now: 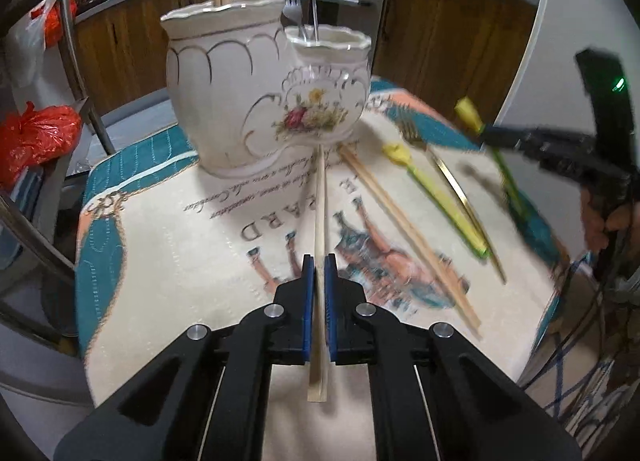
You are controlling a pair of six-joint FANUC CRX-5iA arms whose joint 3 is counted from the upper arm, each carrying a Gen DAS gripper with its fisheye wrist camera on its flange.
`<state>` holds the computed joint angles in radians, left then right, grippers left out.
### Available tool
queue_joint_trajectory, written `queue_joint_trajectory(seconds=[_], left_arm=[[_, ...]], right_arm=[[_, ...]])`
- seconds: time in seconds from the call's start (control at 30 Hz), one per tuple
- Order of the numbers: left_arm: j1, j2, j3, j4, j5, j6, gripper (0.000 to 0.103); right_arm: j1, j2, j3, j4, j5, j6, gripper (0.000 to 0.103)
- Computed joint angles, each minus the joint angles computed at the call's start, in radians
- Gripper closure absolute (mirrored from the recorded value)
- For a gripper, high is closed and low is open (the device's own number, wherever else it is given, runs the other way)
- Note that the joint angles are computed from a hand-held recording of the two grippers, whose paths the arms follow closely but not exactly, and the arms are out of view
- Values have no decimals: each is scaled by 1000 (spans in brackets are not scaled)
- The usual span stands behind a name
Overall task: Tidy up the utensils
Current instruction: 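Lift the chopstick with the left tool while the right tool lifts the green spoon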
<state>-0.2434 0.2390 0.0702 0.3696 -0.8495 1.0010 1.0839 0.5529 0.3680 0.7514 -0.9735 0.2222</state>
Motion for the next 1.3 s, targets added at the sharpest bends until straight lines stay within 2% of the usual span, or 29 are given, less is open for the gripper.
queue_joint_trajectory(seconds=[0.07, 0.17, 0.23, 0.4, 0.5, 0.57, 0.73, 0.97, 1.03, 1.2, 1.3], left_arm=[[-10, 17, 54, -75, -57, 22, 98], [-21, 39, 112, -121, -122, 25, 96], [-26, 48, 136, -147, -138, 35, 95], [-39, 85, 180, -173, -179, 35, 77], [-39, 92, 177, -162, -166, 31, 80], [-37, 93, 174, -155, -161, 21, 97], [-32, 93, 172, -148, -158, -8, 97], [2, 37, 90, -52, -138, -123, 97], [22, 3, 28, 27, -95, -184, 97], [44, -92, -174, 371, 140, -438, 97], [11, -122, -278, 673, 281, -651, 97]], right_arm=[[5, -11, -21, 41, 22, -22, 93], [12, -25, -43, 97, 42, -48, 93], [15, -34, -60, 136, 58, -67, 93], [21, -52, -97, 243, 93, -124, 93], [22, -58, -109, 284, 103, -147, 93], [22, -60, -109, 295, 108, -152, 93], [24, -56, -96, 315, 117, -150, 93], [27, -45, -75, 330, 118, -140, 93], [25, -44, -75, 343, 122, -152, 93], [14, -20, -35, 365, 125, -156, 93], [5, -3, -6, 384, 132, -154, 93]])
